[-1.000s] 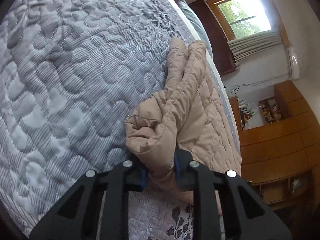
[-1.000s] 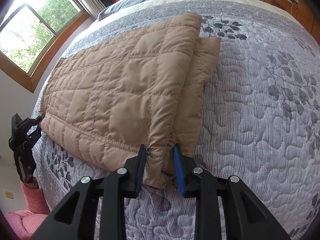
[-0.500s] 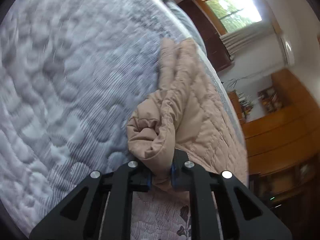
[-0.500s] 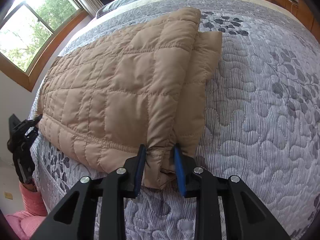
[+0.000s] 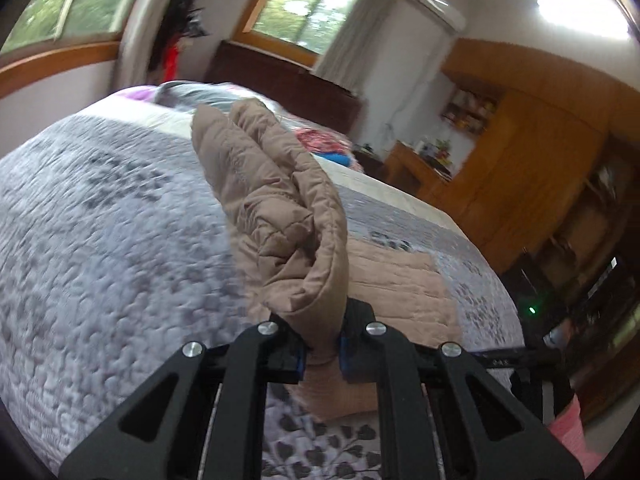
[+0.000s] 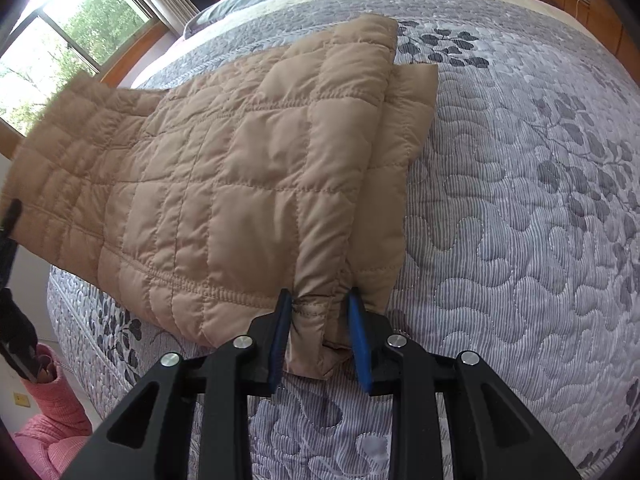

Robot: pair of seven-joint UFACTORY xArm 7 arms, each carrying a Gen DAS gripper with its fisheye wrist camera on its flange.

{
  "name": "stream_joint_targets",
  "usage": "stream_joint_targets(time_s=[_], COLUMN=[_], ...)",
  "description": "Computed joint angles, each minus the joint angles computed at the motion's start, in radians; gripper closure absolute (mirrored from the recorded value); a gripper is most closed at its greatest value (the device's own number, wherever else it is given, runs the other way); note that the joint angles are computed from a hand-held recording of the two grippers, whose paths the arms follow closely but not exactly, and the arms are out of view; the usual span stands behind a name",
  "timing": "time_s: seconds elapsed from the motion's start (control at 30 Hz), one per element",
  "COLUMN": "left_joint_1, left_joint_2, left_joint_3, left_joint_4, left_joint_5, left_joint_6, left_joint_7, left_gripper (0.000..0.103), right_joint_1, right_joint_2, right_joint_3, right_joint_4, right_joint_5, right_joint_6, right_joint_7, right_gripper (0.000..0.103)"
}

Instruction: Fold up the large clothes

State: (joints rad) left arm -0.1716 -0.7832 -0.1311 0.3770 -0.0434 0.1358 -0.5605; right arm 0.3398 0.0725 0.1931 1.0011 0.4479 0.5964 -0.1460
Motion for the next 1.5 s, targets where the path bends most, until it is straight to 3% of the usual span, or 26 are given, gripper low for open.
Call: stream_joint_targets(time_s=[0.17, 0.3, 0.5, 0.57, 0.67, 0.8, 1.07, 1.17, 1.23, 1.37, 1.43, 1.5], left_joint_1=[-0.113, -0.206, -0.380, -0.409, -0.412, -0.347, -0.286, -0.347, -0.396, -0.483, -0.441, -0.305], left_joint_2=[0.168, 0.298, 0.501, 0.544, 0.589, 0.617, 0.580, 0.507, 0.437, 0.294, 0.238, 0.228], left_joint_3=[0.011, 0.061, 0.196, 0.212, 0.207, 0.120, 0.054, 0.107, 0.148, 0.227, 0.222, 0.142], left_joint_4=[0.102, 0.157, 0.236, 0.254, 0.267, 0.260, 0.250, 0.237, 0.210, 0.147, 0.121, 0.110], left_joint_5=[0.000, -0.030, -0.195, -0.256, -0.320, -0.314, -0.326, -0.399, -0.460, -0.536, -0.532, -0.459], left_joint_6=[-0.027, -0.046, -0.040, -0.039, -0.048, -0.069, -0.047, -0.005, 0.000, -0.003, 0.006, 0.023], left_joint_7=[0.068, 0.144, 0.332, 0.390, 0.464, 0.460, 0.449, 0.507, 0.558, 0.614, 0.576, 0.478], left_gripper=[0.093, 0.093, 0.092, 0.092, 0.090, 0.089, 0.087, 0.076, 0.056, 0.047, 0.045, 0.045], right_joint_1=[0.001, 0.001, 0.000, 0.000, 0.001, 0.004, 0.011, 0.011, 0.014, 0.024, 0.035, 0.047], right_joint_2=[-0.003, -0.002, -0.004, -0.004, -0.004, -0.003, -0.003, -0.024, -0.052, -0.104, -0.112, -0.101], right_joint_3=[0.000, 0.001, 0.000, 0.000, 0.000, 0.001, 0.005, 0.002, 0.000, -0.006, -0.007, -0.005], right_joint_4=[-0.006, -0.008, -0.010, -0.011, -0.012, -0.014, -0.017, -0.020, -0.032, -0.039, -0.018, 0.015], right_joint_5=[0.003, 0.007, 0.014, 0.016, 0.014, 0.004, -0.013, -0.018, -0.045, -0.009, 0.013, 0.041], right_joint_6=[-0.006, -0.009, -0.009, -0.010, -0.012, -0.021, -0.030, -0.022, -0.038, -0.055, -0.058, -0.058], right_joint_7=[-0.004, -0.007, -0.015, -0.016, -0.014, -0.009, 0.001, 0.004, 0.023, -0.002, -0.022, -0.048], right_gripper=[0.075, 0.075, 0.075, 0.075, 0.075, 0.074, 0.072, 0.066, 0.060, 0.054, 0.044, 0.037])
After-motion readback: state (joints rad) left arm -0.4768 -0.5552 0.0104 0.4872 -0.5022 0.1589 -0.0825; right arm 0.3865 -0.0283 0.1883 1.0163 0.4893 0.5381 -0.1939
